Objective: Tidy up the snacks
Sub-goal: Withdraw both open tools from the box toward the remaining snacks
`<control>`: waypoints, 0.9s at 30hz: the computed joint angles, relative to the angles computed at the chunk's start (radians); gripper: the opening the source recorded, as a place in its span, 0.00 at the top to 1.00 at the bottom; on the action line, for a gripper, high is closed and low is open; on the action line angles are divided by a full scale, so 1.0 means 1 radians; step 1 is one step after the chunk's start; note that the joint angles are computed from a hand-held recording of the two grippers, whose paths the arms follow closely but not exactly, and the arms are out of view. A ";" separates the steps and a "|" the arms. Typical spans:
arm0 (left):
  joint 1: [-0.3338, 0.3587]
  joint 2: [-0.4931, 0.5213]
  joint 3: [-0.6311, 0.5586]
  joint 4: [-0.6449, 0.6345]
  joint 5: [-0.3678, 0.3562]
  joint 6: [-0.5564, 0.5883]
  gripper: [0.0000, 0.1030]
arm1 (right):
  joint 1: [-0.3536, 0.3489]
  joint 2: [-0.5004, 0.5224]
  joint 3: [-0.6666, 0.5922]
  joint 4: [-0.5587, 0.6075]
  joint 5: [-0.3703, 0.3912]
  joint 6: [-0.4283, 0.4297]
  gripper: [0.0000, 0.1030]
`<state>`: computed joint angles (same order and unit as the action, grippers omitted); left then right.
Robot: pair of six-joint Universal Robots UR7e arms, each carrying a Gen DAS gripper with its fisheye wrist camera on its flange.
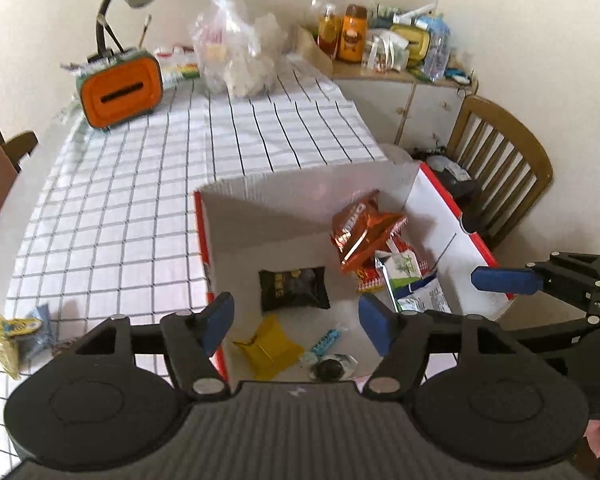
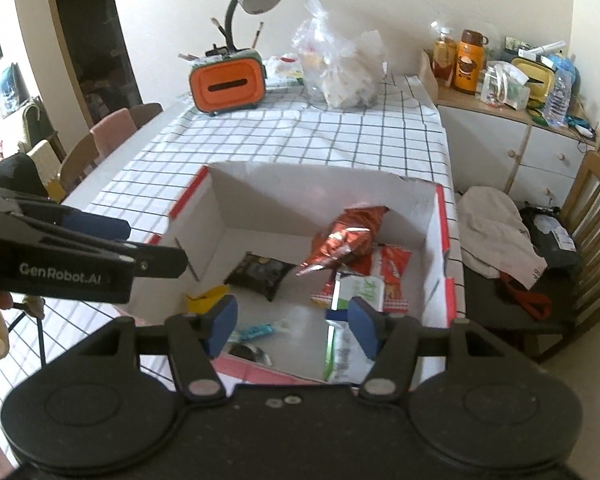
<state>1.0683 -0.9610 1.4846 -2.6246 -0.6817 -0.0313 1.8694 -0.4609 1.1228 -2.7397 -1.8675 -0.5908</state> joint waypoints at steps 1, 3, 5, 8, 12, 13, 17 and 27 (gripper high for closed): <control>-0.003 -0.008 0.014 -0.024 0.005 0.019 0.31 | 0.003 -0.003 0.008 -0.009 0.007 -0.003 0.27; -0.009 -0.022 0.041 -0.064 0.015 0.046 0.28 | 0.008 -0.011 0.040 -0.066 0.028 -0.016 0.09; -0.013 -0.040 0.074 -0.116 0.026 0.076 0.26 | 0.016 -0.016 0.062 -0.101 0.047 -0.044 0.09; -0.009 -0.074 0.114 -0.157 0.024 0.092 0.23 | 0.031 -0.012 0.071 -0.119 0.050 -0.072 0.09; 0.002 -0.129 0.173 -0.221 0.007 0.115 0.17 | 0.047 -0.003 0.078 -0.121 0.065 -0.063 0.04; 0.006 -0.142 0.187 -0.235 0.005 0.119 0.17 | 0.051 0.001 0.080 -0.123 0.067 -0.061 0.02; 0.028 -0.195 0.236 -0.283 0.006 0.126 0.16 | 0.069 0.023 0.078 -0.122 0.076 -0.044 0.00; 0.118 -0.344 0.295 -0.249 -0.030 0.258 0.16 | 0.123 0.119 0.002 -0.055 0.071 -0.013 0.00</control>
<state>1.1860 -1.3046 1.7794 -2.8736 -0.7119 0.2270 1.9922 -0.3416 1.1250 -2.7945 -1.7960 -0.6036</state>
